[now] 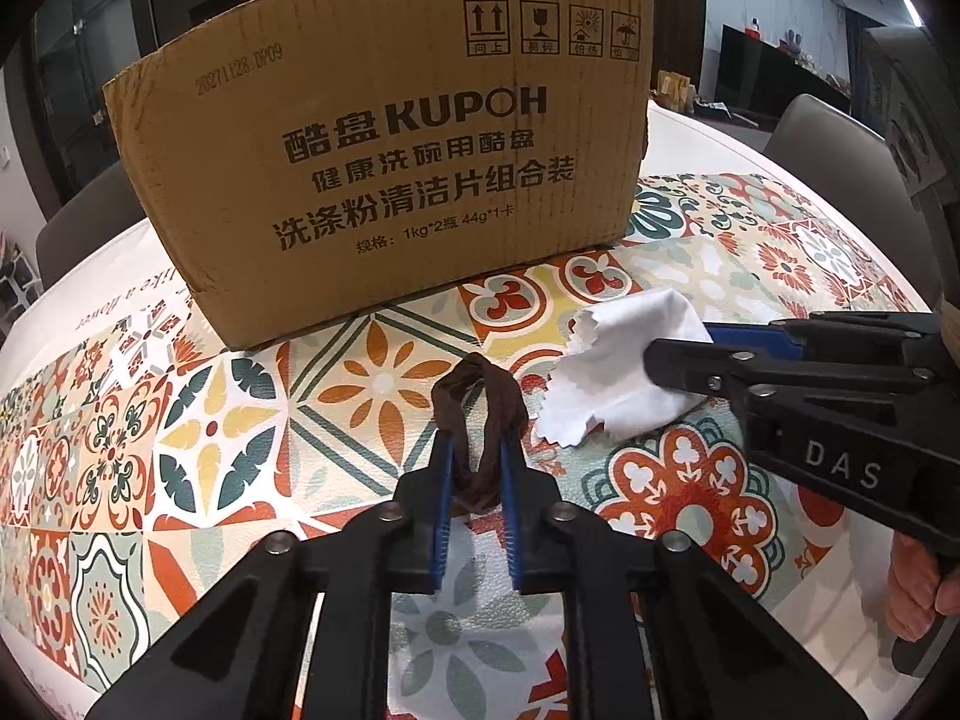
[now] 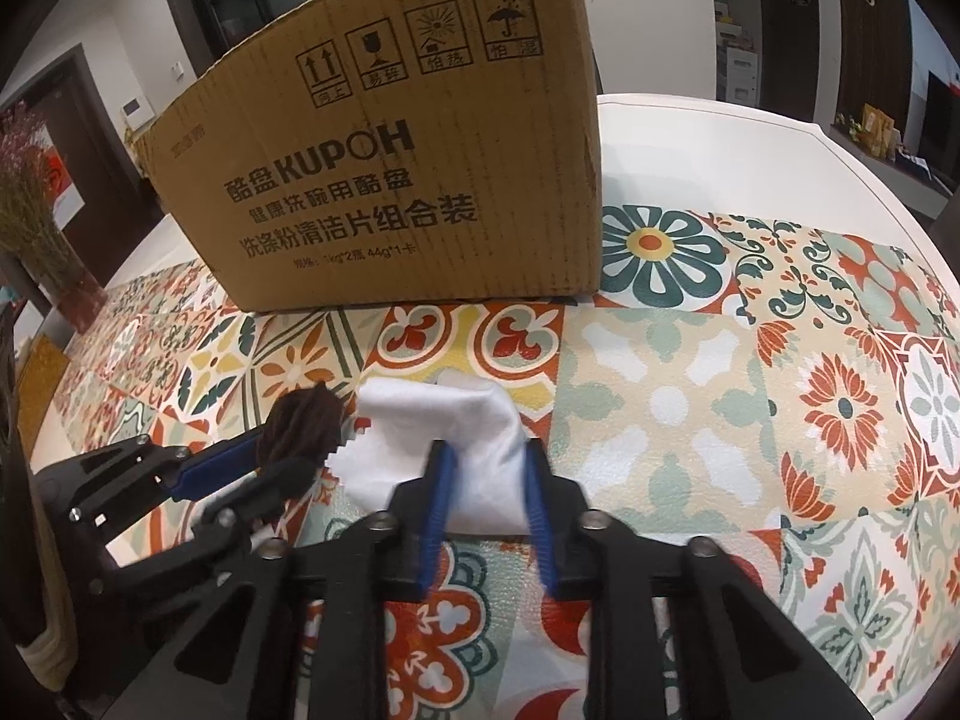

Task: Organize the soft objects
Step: 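Grasp the brown hair tie with the left tool while the right tool grasps the white cloth, then lift and carry the hair tie and white cloth over the box with both tools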

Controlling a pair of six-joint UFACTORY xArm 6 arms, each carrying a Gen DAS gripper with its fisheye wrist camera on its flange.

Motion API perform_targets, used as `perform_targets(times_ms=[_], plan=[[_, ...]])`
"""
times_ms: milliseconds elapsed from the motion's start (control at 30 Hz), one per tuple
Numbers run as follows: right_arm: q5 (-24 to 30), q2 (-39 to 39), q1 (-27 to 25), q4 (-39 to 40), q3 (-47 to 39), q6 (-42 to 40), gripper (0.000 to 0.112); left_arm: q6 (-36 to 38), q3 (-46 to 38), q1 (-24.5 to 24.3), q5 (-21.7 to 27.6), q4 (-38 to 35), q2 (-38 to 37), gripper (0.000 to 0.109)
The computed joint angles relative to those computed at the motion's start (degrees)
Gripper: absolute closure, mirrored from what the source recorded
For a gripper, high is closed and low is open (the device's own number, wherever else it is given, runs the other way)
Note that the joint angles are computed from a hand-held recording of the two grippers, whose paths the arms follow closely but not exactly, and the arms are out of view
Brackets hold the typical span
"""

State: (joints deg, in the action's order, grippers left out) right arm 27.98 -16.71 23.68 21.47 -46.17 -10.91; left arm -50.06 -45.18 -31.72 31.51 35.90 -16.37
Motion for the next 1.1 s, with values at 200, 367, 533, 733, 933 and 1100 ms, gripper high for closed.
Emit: perform_targets(times_ms=[200,367,533,733,933,1100], plan=[[0.56,-1.29,0.11,1.42,0.25,-0.76,0.099,-0.75,0.29,-0.29,1.19,-0.31,-1.85,0.096],[0.60,-2.99,0.26,-0.05,0.31,1.10,0.099,-2.00,0.50,-0.64,2.71,0.06,-4.35,0.096],[1.31,-4.83,0.23,-0.38,0.20,2.96,0.099,-3.02,0.25,-1.14,4.31,0.26,-6.81,0.096],[1.83,-6.76,0.78,-1.48,-0.08,4.92,0.105,-4.13,-0.34,-1.75,5.69,0.92,-8.97,0.096],[2.90,-8.35,1.20,-3.01,-0.77,6.95,0.105,-4.63,-1.07,-2.21,7.49,1.21,-10.90,0.096],[3.25,-10.01,1.69,-4.61,-1.29,9.11,0.105,-4.62,-1.88,-2.59,9.30,1.43,-12.99,0.096]])
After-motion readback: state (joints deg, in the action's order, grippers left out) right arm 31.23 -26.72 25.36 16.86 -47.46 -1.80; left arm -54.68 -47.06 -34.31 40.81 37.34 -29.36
